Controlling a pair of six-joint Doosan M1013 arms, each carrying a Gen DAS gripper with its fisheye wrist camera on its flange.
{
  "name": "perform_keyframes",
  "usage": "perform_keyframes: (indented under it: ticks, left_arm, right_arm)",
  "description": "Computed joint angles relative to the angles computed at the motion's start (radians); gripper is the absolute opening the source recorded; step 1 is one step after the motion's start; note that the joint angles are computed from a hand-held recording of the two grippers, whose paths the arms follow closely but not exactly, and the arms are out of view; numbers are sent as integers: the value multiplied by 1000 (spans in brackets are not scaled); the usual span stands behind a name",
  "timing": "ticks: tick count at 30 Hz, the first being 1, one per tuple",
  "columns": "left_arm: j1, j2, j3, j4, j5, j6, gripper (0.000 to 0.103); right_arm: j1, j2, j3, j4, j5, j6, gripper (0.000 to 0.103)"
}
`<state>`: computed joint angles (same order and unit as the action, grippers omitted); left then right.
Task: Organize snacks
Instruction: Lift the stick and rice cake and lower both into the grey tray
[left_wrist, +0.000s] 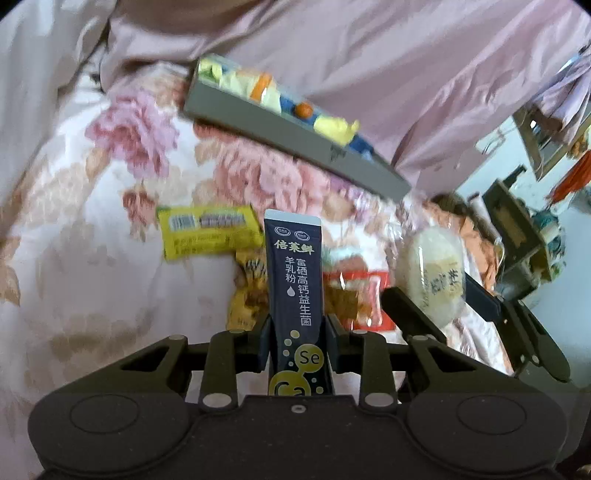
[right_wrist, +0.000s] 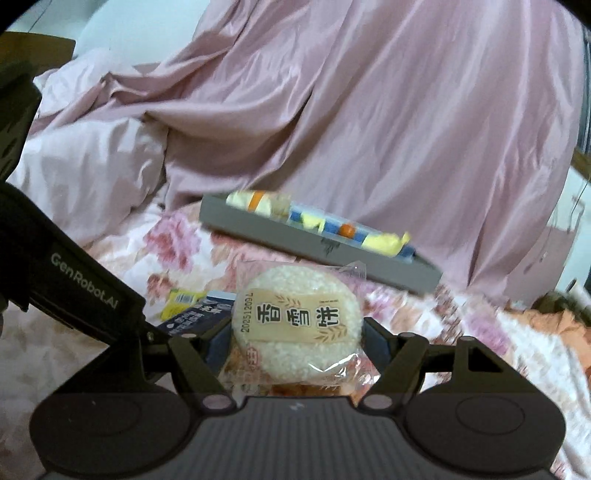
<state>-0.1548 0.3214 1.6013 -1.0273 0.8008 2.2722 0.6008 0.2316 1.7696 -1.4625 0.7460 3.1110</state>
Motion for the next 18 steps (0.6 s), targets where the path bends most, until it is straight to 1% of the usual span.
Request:
perform_keyframes:
  ticks: [3,6,7,9,12,15,17,18]
  left_arm:
    - [5,-8,10,-72,-33,52,32]
    - [3,-12,11,-133,-85,109,32]
    - [2,-11,9,-171,-106,143,32]
    - [-3,-5,4,-257,-140,216,32]
    - [-22,8,-11,-423,-201,377,32]
    - [-47,26,-37,-572,-253,546,32]
    - [-60,44,-66,-612,-264,589,32]
    - [-65,56,-86,-624,-269,601,32]
  right_arm:
    - [0,-2,-1,-40,18,8,77]
    - [2,-1,-1,-65,34,2,77]
    - [1,-2,-2,-66,33,-2,77]
    - [-5,-9,-4,-61,14,-6,77]
    - [-26,-27,-7,-55,-50,-40,77]
    - [-53,-38,-1,-124,-94,-75,77]
    - [-71,-34,-1,-174,-97,-89,77]
    - [-80,-27,-5,-200,-88,-69,78]
